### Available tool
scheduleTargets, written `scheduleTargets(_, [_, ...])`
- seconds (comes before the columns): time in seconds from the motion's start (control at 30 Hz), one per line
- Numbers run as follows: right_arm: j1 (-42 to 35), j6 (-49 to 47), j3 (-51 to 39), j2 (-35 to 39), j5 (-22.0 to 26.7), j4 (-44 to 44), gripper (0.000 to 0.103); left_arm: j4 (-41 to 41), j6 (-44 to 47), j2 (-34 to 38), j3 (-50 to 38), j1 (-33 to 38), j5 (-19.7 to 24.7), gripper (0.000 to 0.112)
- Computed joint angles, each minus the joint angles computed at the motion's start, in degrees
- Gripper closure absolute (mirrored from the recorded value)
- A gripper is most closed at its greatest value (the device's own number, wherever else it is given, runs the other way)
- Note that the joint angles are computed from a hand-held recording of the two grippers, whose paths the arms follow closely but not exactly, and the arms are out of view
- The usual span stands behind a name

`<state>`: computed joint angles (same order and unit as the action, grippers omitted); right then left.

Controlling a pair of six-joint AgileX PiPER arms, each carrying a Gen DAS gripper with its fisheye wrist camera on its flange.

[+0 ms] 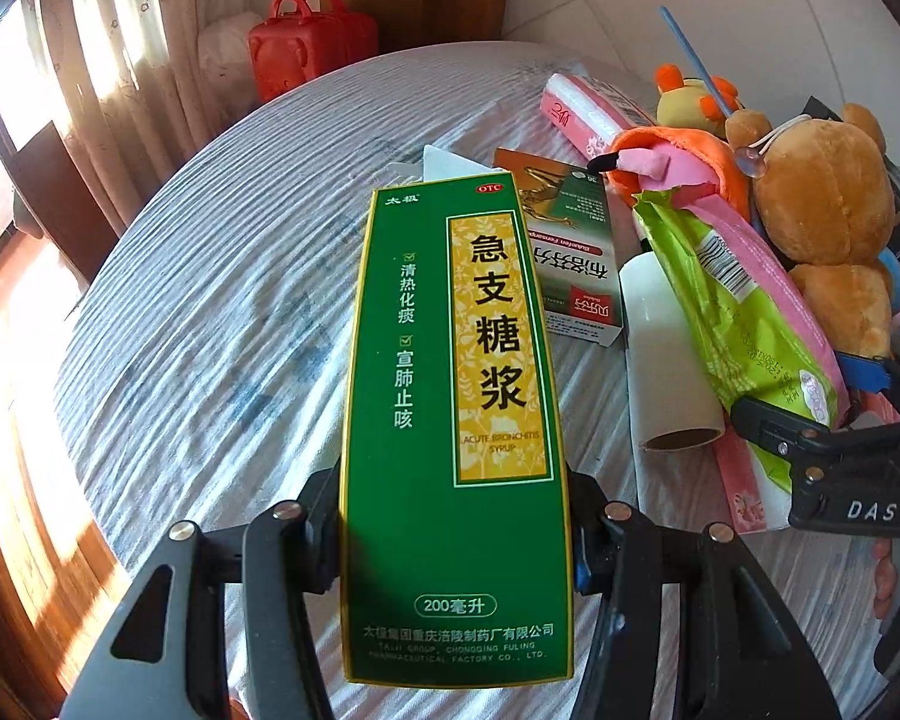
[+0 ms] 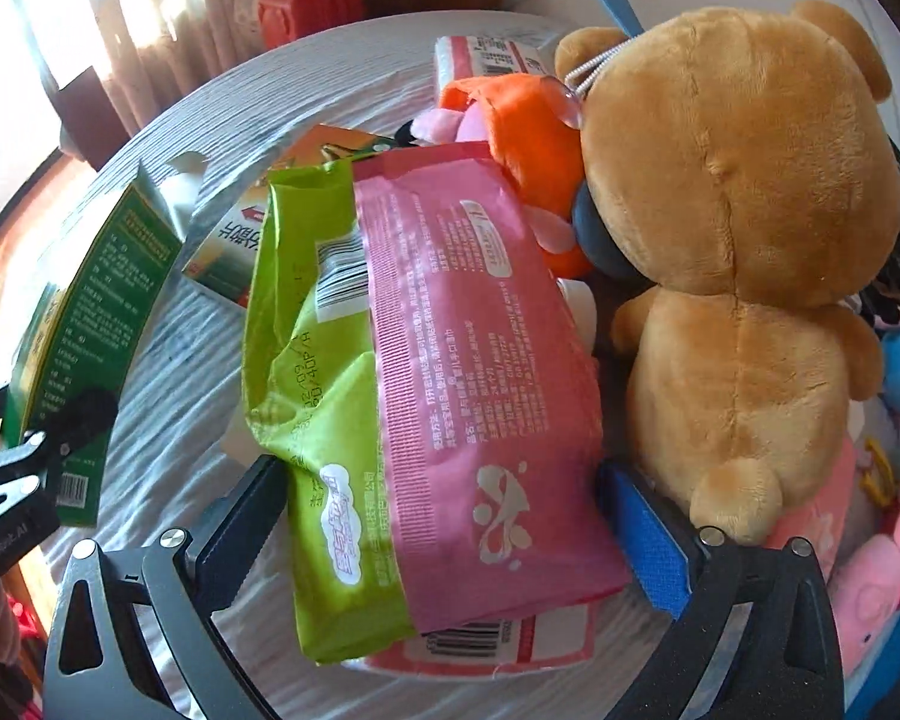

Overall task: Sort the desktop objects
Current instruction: 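Carry the green box and wipes pack into the blue crate and release both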

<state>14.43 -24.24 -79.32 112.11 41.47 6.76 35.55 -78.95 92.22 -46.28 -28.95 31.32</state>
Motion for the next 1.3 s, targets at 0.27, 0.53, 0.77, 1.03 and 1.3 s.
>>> scheduleTargets(0.27, [-1.3, 0.0, 7.1, -8.5, -3.1, 3.7, 0.032, 4.3, -4.2, -5.8, -0.4, -6.4, 6.4, 0.06])
scheduleTargets(0.53, [-8.7, -8.8, 13.7, -26.0, -1.3, 15.1, 0.031, 9.2, -6.7, -10.6, -6.6, -16.1, 16.2, 0.06])
scheduleTargets(0.77, [-25.0, -18.6, 15.6, -39.5, 3.3, 23.3, 0.03, 13.6, -5.4, -7.9, -18.7, -26.3, 23.4, 0.06])
scheduleTargets(1.03, [-56.5, -34.8, 9.7, -43.9, 15.4, 38.6, 0.029, 15.9, 2.4, 3.2, -39.4, -36.4, 26.6, 0.06])
scheduleTargets(1.3, [-87.1, -44.0, -2.8, -35.3, 26.7, 50.4, 0.029, 11.6, 20.4, 23.7, -76.0, -43.7, 31.9, 0.06])
